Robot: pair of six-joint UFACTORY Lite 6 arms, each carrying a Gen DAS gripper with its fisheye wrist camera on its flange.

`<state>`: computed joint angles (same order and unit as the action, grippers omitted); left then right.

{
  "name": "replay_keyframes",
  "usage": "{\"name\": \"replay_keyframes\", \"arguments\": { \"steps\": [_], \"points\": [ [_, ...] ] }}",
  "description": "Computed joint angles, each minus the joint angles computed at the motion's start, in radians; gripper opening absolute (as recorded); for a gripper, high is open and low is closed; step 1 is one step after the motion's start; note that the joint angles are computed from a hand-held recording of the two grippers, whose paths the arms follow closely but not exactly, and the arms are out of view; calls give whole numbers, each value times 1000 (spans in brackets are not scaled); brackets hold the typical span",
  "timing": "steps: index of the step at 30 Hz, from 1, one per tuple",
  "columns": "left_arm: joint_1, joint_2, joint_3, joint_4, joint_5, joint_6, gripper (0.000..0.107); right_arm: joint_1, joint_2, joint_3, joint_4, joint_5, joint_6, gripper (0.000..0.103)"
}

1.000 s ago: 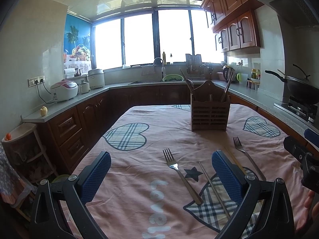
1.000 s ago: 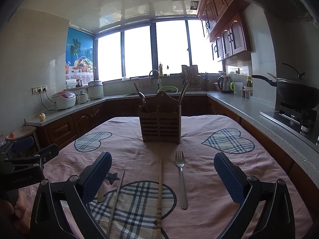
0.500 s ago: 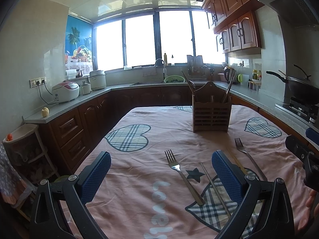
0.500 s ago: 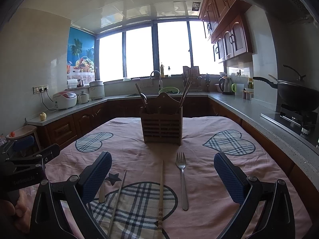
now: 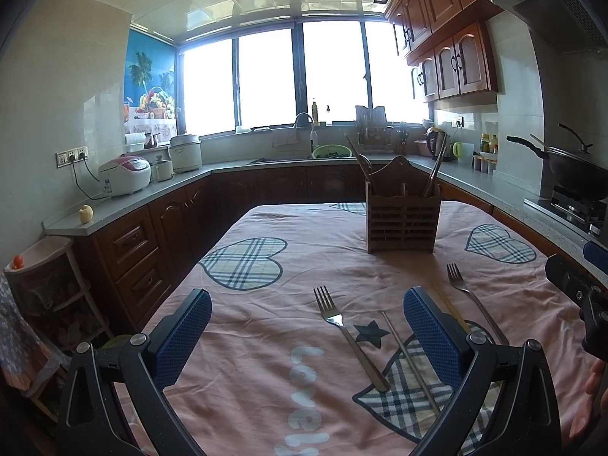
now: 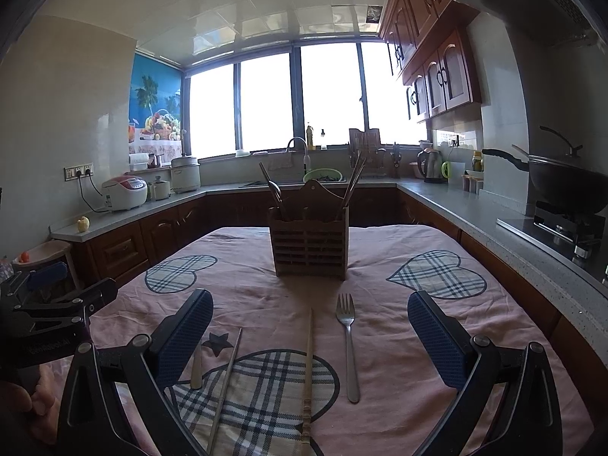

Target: Organize utensils

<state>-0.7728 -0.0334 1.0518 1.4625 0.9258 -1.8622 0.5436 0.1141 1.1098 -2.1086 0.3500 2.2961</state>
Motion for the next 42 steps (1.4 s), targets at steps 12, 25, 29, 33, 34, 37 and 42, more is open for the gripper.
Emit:
{"name": "replay_keyframes", "arguments": {
  "steps": [12, 25, 29, 33, 34, 37, 42],
  "points": [
    [0, 1, 4, -1, -1, 2, 102, 5, -6, 7, 19, -1, -22, 103],
    [0, 1, 6, -2, -4, 4, 102, 12, -11, 26, 66, -5, -71, 103],
    [1, 2, 8, -3, -7, 7, 102, 13, -11, 28, 77, -6, -81, 103],
    [5, 4, 12, 3, -14, 6, 102, 7, -6, 39, 92, -17, -95, 103],
    [5, 3, 13, 4, -14, 7, 102, 8, -5, 40, 92, -16, -96, 103],
    [6, 3, 16, 6, -15, 5, 102, 7, -3, 44, 95, -18, -100, 103],
    [11, 5, 20, 3, -22, 7, 102, 5, -5, 35, 70, -17, -74, 103]
  ]
}}
